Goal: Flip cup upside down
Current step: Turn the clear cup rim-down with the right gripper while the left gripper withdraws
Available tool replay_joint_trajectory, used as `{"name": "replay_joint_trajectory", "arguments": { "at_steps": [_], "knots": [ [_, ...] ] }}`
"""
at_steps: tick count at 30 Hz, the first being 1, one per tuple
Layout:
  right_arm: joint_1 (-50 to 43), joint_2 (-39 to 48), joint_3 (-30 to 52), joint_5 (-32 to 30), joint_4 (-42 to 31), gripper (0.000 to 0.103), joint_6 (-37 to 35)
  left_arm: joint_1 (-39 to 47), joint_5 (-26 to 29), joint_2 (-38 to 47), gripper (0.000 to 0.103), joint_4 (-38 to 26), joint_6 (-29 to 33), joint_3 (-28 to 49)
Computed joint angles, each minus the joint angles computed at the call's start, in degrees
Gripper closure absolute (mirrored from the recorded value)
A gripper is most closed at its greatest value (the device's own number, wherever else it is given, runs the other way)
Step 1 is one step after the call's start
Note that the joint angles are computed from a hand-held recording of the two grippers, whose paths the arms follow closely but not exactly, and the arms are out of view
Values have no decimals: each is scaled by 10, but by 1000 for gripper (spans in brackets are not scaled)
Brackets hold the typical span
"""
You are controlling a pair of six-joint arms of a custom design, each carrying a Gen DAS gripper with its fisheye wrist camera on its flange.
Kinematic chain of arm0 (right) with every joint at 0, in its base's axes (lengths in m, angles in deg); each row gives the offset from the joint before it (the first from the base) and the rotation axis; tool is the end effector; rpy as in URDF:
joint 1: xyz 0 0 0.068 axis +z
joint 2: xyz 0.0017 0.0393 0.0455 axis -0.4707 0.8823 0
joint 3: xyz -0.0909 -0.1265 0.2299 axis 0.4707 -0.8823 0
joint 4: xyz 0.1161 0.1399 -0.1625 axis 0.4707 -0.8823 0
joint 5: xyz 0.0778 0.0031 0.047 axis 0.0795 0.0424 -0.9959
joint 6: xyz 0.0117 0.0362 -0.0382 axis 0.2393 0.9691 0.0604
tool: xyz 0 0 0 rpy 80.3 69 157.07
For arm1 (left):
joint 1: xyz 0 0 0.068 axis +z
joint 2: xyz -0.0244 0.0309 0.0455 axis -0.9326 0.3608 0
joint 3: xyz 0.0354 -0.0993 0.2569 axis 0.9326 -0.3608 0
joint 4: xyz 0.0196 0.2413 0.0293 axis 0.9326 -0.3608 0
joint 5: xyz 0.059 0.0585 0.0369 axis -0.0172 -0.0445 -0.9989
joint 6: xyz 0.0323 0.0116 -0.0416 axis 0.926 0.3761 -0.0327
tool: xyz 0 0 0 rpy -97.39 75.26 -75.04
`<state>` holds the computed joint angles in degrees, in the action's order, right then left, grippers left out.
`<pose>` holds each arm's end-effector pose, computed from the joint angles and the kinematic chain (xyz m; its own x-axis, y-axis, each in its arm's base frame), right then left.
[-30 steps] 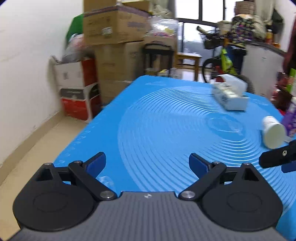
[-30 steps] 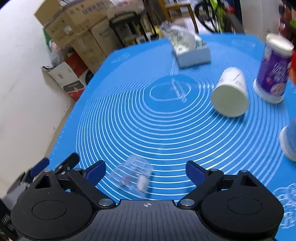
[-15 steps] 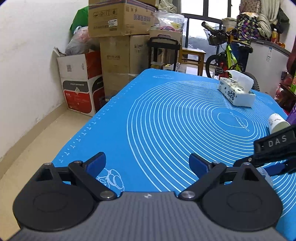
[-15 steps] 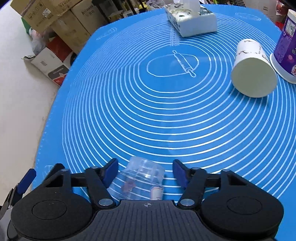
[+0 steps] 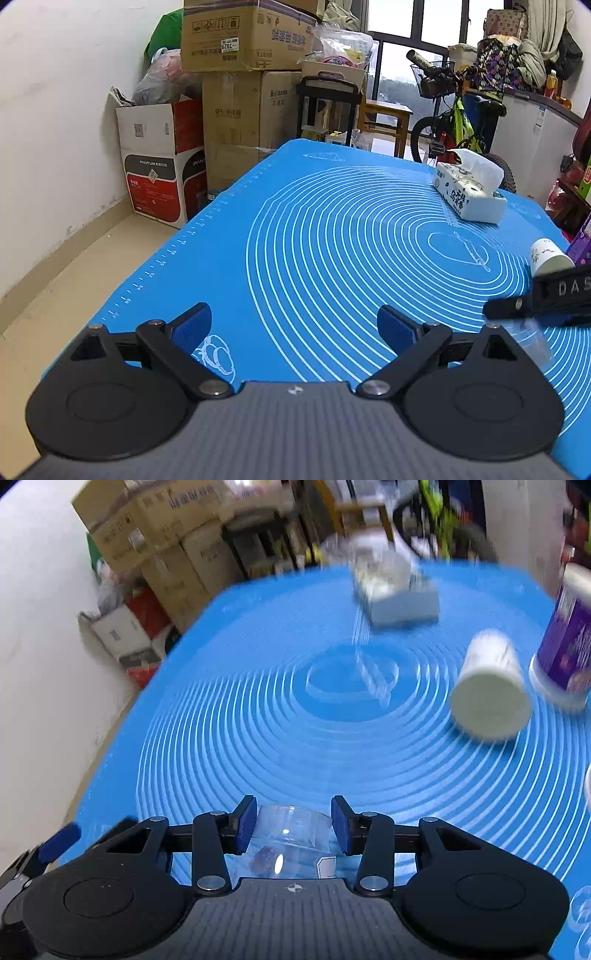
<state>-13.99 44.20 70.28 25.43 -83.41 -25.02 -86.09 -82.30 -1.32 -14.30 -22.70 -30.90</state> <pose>0.3539 0.1028 0.2193 -0.7624 -0.1989 -0.6158 -0.4587 0.8373 0.2975 0.2175 -0.0459 0.2045 -0.4849 -0.3420 -0.8050 -0.5163 0.8548 -0.0522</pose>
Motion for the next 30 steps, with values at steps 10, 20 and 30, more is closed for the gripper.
{"name": "replay_joint_trajectory", "arguments": {
  "at_steps": [10, 20, 30],
  "knots": [
    [38, 15, -296, 194, 605, 53, -141, -28, -3, 33, 7, 6, -6, 14],
    [3, -22, -365, 147, 634, 53, -133, -44, 2, 51, 7, 3, -10, 26],
    [-42, -41, -377, 86, 587, 55, -113, -71, -2, 74, 7, -1, -8, 40]
  ]
}}
